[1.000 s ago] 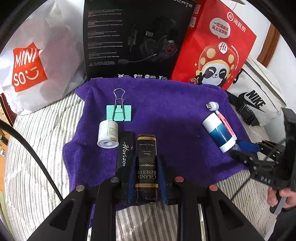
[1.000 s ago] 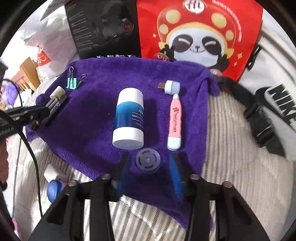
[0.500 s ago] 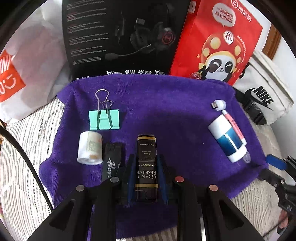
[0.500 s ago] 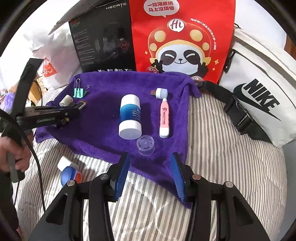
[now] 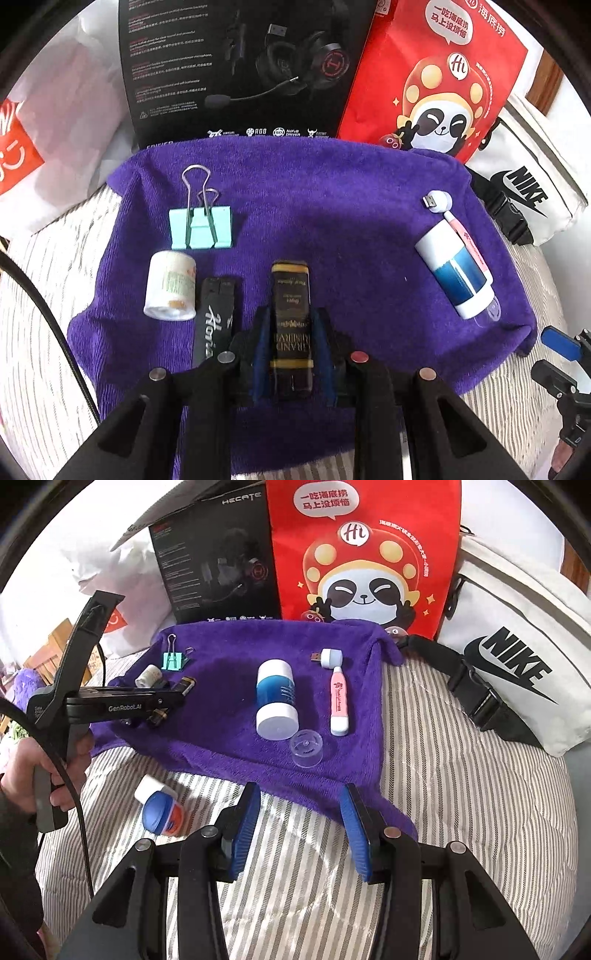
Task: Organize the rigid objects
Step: 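Lower the Grand Reserve box onto the towel with the left tool while the right tool releases the lid, then grasp the white charger plug with the left tool and lift it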
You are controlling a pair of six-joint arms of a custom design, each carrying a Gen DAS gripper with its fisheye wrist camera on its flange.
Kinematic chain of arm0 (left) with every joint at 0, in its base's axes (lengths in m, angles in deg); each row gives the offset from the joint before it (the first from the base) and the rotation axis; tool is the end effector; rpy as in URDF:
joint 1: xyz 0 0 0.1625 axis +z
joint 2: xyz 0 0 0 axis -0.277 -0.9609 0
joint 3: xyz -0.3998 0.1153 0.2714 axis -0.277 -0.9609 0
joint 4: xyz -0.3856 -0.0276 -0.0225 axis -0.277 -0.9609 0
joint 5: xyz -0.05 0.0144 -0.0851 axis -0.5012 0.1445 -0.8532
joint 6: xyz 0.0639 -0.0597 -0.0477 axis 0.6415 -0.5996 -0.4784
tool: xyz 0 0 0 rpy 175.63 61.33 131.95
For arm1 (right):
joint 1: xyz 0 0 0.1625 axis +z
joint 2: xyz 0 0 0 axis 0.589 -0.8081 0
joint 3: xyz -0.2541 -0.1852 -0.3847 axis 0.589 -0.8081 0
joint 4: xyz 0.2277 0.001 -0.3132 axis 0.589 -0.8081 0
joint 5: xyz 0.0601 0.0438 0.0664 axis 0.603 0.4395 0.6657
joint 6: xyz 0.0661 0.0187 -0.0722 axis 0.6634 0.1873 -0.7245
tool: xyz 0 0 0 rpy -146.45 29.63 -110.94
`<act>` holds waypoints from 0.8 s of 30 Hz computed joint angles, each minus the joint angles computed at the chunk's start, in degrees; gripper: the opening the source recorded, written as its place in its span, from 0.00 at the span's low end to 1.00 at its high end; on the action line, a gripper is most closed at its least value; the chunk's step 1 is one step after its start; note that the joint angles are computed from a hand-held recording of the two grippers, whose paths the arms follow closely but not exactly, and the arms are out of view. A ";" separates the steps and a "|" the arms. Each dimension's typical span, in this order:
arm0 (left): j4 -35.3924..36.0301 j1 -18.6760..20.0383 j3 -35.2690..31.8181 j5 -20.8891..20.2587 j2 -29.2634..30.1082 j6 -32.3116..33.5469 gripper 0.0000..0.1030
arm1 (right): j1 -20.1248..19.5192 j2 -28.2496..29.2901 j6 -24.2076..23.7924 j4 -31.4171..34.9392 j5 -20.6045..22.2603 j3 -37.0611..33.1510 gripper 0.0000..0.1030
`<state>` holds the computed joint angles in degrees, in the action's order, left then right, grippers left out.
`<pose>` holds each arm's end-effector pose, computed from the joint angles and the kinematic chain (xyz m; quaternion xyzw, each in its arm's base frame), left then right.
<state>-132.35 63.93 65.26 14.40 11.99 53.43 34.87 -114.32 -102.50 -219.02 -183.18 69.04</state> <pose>-0.2695 -0.5875 -0.1019 0.1873 0.9267 -0.1443 0.2920 -0.0489 -0.4609 0.2531 0.1280 -0.9142 0.2401 0.3004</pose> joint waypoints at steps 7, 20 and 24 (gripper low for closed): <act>-0.20 -2.43 4.18 -0.67 -2.60 -3.43 0.23 | 0.04 -1.75 0.22 -1.23 1.26 2.62 0.44; -9.07 -10.19 14.43 -2.71 -3.79 -6.30 0.45 | -2.07 -4.15 -0.24 -6.04 3.08 9.31 0.44; -7.23 -9.95 14.01 -3.29 -2.33 -7.80 0.45 | -3.23 -4.80 -0.78 -7.34 3.46 11.18 0.44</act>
